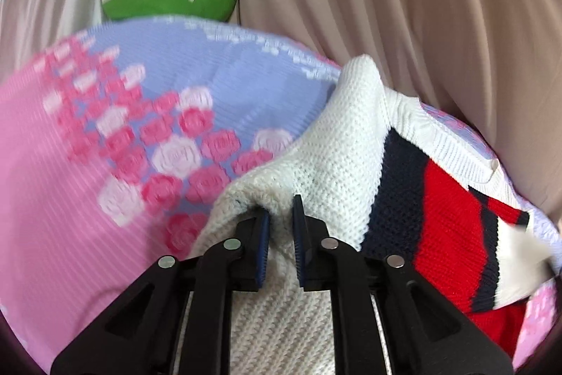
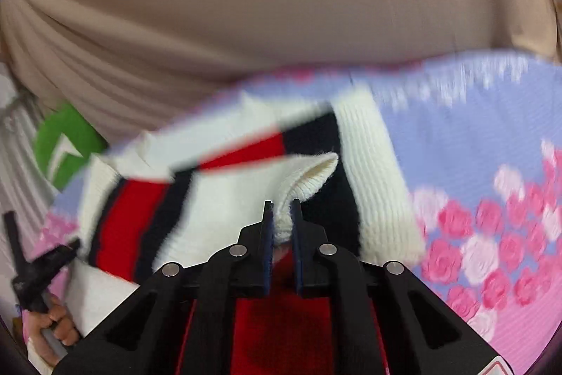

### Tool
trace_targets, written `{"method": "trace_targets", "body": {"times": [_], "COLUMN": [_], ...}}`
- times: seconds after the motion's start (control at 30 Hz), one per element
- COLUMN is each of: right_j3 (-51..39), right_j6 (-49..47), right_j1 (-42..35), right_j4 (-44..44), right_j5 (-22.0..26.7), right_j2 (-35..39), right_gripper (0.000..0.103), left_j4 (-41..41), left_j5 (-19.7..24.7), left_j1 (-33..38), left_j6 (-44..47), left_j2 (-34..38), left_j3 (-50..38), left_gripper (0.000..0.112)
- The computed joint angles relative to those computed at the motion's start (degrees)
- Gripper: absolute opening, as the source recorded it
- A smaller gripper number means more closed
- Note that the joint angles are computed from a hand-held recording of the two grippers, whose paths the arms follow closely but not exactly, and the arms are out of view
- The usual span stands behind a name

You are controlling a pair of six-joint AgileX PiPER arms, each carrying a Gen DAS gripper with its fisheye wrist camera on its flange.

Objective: Fold small clothes

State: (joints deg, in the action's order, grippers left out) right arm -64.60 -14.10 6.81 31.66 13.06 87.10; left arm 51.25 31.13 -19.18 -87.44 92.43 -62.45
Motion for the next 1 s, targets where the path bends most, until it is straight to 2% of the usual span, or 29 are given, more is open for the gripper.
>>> {"method": "trace_targets", "body": {"times": [0.07, 0.1, 0.17, 0.2, 0.23, 0.27, 0.33, 0.37, 0.47, 0.6, 0.63, 0.7, 0.83, 0.93, 0.97, 1.0], "right_j3": [2.5, 2.0, -2.9, -3.7, -3.4, -2.0, 0.5, -0.3, -5.6, -1.6, -2.7, -5.7, 1.1, 7.8, 8.6, 8.2], "right_j6": [-5.0, -4.7, 1.6, 4.8, 6.2, 5.4, -2.8, -5.7, -5.1, -7.6, -5.8, -2.3, -3.5, -1.4, -0.5, 1.4], "right_j1": [-0.5, -1.9, -3.8, -4.5, -4.6, -4.1, -3.7, -4.4, -7.0, -5.2, -5.2, -6.8, -6.0, -4.0, -3.9, -3.9], "right_j4": [4.6, 3.4, -4.9, -7.6, -8.0, -6.0, 2.6, 4.8, 4.8, 6.0, 2.7, 2.3, 3.5, -1.5, -2.8, -4.7], "right_j5": [-2.7, -1.2, 3.3, 5.5, 5.5, 3.2, 0.5, 0.8, 7.6, 2.0, 2.7, 8.0, 6.2, 2.2, 2.9, 3.9], "right_j2": [-3.3, -1.6, 7.0, 9.5, 9.7, 7.6, 4.0, 5.2, 13.2, 8.3, 10.6, 13.0, 3.7, -2.8, -4.0, -4.2], "right_gripper": [0.008, 0.008, 0.008, 0.008, 0.008, 0.008, 0.008, 0.008, 0.008, 0.008, 0.008, 0.008, 0.015, 0.018, 0.022, 0.030], "left_j4": [-0.7, -0.8, -0.7, -1.0, -0.1, 0.6, 1.6, 0.3, 0.4, 0.3, 0.1, 0.0, -0.1, -1.2, -1.5, -1.6], "left_j5": [2.8, 4.2, 8.0, 9.0, 10.1, 10.2, 9.8, 9.7, 10.6, 11.6, 11.7, 12.8, 12.8, 10.6, 10.7, 10.2], "left_j1": [-0.8, -1.2, -2.6, -2.9, -3.3, -3.5, -3.5, -3.1, -3.5, -3.8, -3.7, -3.9, -4.5, -5.1, -5.4, -5.6], "left_j6": [1.9, 2.9, 4.9, 5.7, 5.0, 4.3, 3.2, 4.3, 4.3, 4.7, 4.9, 5.6, 6.7, 6.9, 6.4, 5.8], "left_j2": [0.4, 1.2, 4.6, 5.7, 6.5, 6.0, 5.4, 5.7, 6.1, 6.7, 6.8, 7.5, 6.7, 2.1, 0.5, -1.0], "left_j3": [-2.0, -3.0, -6.3, -7.2, -7.4, -6.7, -6.1, -6.4, -6.9, -7.6, -7.8, -8.7, -8.1, -4.2, -3.1, -2.2], "left_gripper": [0.011, 0.011, 0.011, 0.011, 0.011, 0.011, 0.011, 0.011, 0.011, 0.011, 0.012, 0.012, 0.013, 0.023, 0.040, 0.049]}}
